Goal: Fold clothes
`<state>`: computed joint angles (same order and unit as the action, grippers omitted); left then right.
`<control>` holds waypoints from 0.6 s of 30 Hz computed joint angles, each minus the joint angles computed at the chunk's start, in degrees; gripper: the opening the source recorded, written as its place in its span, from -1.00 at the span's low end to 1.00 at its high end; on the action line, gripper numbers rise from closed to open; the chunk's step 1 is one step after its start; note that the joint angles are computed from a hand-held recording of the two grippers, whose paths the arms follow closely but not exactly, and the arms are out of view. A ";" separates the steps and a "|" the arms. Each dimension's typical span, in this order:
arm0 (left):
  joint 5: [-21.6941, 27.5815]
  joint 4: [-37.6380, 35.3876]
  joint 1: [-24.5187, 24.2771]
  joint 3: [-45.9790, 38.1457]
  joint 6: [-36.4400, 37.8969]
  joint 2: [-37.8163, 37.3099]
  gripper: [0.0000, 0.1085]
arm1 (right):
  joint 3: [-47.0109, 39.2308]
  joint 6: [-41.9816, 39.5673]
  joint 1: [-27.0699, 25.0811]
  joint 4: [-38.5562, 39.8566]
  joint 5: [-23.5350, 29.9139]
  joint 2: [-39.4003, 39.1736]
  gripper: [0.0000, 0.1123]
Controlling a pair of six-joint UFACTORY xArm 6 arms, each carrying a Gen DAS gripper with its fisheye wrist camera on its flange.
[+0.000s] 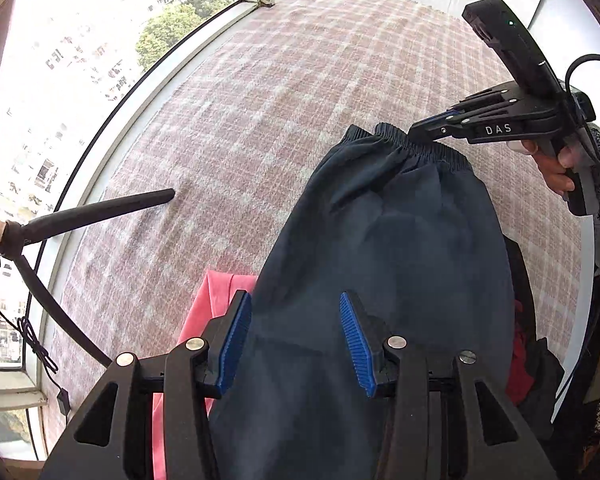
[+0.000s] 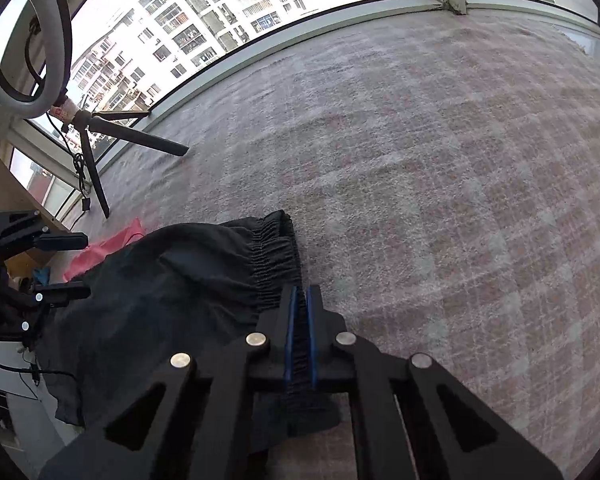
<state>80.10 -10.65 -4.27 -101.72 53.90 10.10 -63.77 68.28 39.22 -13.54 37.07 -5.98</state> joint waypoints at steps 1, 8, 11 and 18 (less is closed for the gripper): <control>0.20 -0.30 -0.96 -1.51 -0.60 2.01 -0.18 | 0.05 -1.16 -0.10 0.16 -0.51 -0.12 -0.90; -0.58 2.67 -3.42 -3.02 -2.89 7.14 -0.98 | -0.95 -7.46 -1.60 1.58 -2.96 0.54 -0.92; -0.27 -0.59 -1.38 -2.82 -1.94 6.10 -0.97 | -2.76 -11.23 -2.40 3.78 -4.06 2.78 -0.91; -1.91 0.65 1.59 -2.21 -1.21 5.39 -0.97 | -6.66 -21.74 -3.07 7.14 -0.11 5.82 -0.19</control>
<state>78.19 -10.00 -2.68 -103.93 52.69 15.49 -70.43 46.53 36.15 -6.40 36.96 -0.15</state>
